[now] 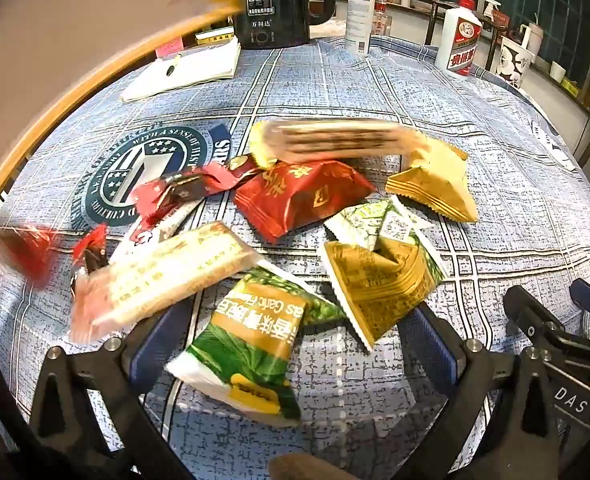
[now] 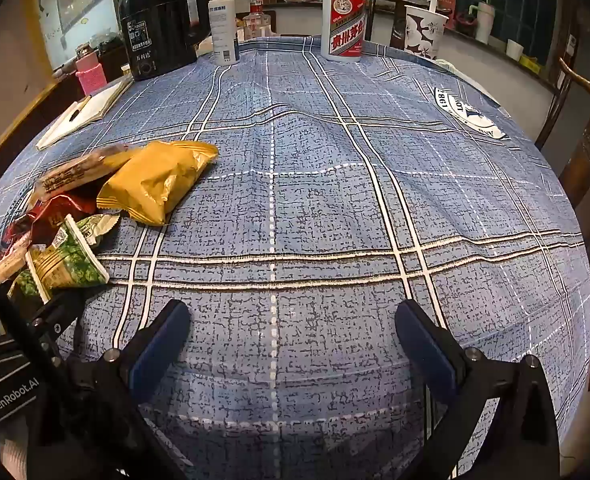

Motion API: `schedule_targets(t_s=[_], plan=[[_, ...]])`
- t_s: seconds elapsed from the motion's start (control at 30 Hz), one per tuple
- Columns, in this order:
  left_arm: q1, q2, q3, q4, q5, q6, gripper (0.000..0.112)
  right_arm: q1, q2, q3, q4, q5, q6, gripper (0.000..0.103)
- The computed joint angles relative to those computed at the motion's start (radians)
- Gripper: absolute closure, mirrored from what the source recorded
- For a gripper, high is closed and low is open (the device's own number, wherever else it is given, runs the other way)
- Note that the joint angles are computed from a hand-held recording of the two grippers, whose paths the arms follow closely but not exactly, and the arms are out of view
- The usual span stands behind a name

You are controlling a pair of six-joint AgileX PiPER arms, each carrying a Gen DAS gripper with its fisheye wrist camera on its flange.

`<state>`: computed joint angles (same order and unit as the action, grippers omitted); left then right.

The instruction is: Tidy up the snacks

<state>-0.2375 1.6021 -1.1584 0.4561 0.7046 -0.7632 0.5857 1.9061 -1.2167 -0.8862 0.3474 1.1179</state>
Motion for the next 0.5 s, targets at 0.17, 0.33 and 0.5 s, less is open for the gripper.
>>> schedule_targets(t_s=[0.17,0.33,0.5], plan=[[0.0,0.0,0.0,0.0,0.0,0.0,0.01,0.0,0.0,0.0,-0.003,-0.001,0.003,0.0],[0.0,0.0,0.0,-0.001,-0.001,0.0,0.01,0.0,0.0,0.001,-0.005,-0.001,0.005,0.0],[0.003,0.0,-0.001,-0.006,-0.002,0.006,0.01,0.0,-0.001,0.001,-0.003,0.0,0.003,0.0]])
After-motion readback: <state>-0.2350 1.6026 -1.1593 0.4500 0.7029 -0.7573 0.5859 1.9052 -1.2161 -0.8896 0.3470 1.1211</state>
